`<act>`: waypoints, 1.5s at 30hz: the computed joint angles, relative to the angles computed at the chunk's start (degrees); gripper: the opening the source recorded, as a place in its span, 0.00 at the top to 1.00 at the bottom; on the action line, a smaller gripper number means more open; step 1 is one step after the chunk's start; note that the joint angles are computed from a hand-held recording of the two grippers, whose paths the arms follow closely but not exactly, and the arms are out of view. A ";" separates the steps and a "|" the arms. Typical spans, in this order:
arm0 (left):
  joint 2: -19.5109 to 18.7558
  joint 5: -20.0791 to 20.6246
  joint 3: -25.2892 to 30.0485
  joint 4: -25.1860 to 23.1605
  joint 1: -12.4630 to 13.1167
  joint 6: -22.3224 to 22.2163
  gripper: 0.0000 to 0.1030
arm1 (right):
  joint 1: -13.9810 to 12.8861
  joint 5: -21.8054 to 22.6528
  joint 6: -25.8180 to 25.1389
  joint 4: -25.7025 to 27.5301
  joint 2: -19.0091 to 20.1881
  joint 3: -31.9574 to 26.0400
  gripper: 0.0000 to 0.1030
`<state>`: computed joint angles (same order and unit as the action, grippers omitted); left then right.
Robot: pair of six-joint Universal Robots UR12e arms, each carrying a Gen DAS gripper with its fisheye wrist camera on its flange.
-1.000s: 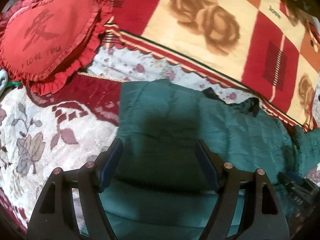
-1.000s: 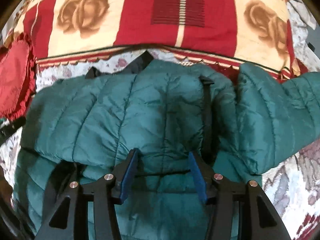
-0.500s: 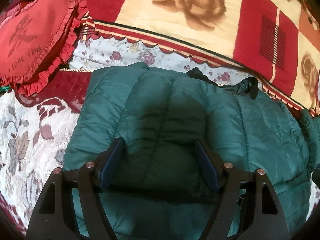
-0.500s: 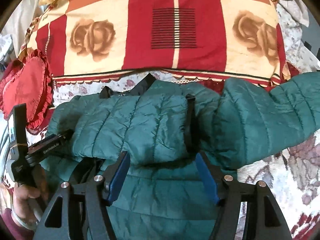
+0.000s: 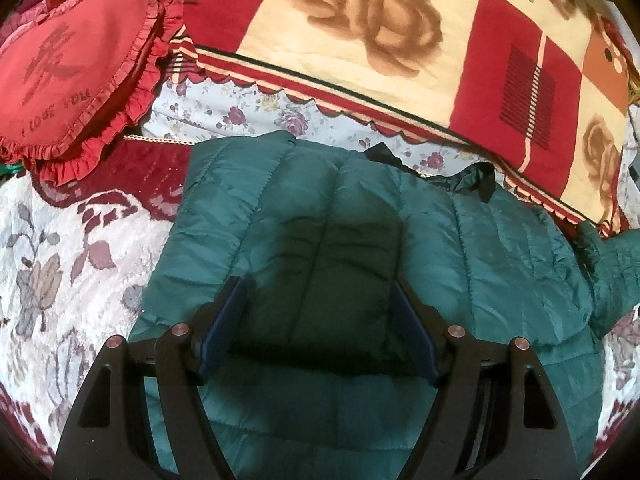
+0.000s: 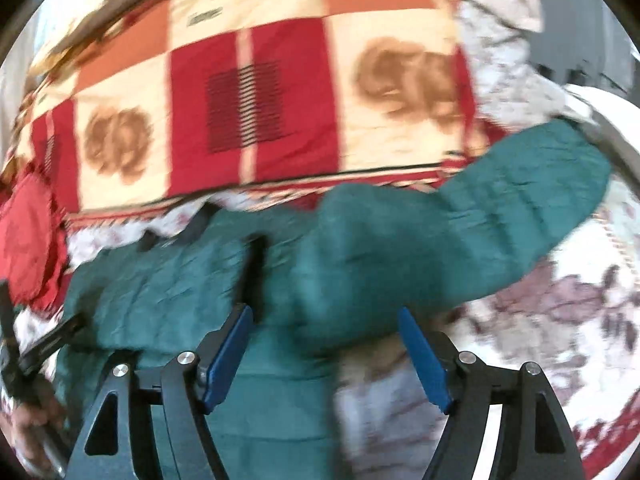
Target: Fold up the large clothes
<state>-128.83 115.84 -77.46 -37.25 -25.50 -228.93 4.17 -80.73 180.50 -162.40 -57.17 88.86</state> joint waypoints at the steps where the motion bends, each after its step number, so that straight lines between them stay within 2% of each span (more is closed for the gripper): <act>1: 0.07 -0.01 -0.14 0.11 -0.02 -0.10 0.27 | -0.35 -0.68 0.50 -0.20 0.05 -0.05 0.29; 9: 0.14 0.06 -0.16 0.15 -0.07 -0.53 0.27 | -2.76 -5.65 3.93 -0.32 1.15 -1.23 0.29; 19: 0.16 -0.45 -0.20 1.11 -0.46 0.52 0.27 | -3.88 -8.19 4.50 0.35 1.95 -2.10 0.29; 25: 0.89 -0.38 -1.08 2.03 -0.59 0.43 0.27 | -5.08 -8.10 6.14 0.18 2.63 -3.18 0.29; 29: 1.52 -0.56 -2.13 2.51 -0.43 -0.46 0.27 | -6.43 -8.59 9.85 0.27 3.23 -4.65 0.24; 33: 1.91 -1.80 -2.85 2.32 -0.07 -1.65 0.27 | -7.73 -9.44 14.04 0.94 4.25 -7.00 0.24; 38: 2.16 -2.05 -3.34 2.14 0.08 -2.03 0.27 | -8.76 -10.99 17.45 0.43 5.17 -9.00 0.24; 44: 2.08 -2.48 -3.28 1.95 0.22 -2.73 0.27 | -9.87 -11.03 21.62 2.69 6.79 -11.72 0.23; 45: 2.01 -2.55 -3.17 1.84 0.23 -2.59 0.27 | -9.86 -11.29 21.61 1.05 7.18 -11.95 0.23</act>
<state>-126.82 113.30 -80.63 -35.41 -25.27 -231.52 -5.69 -92.02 202.12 -161.36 -50.00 76.90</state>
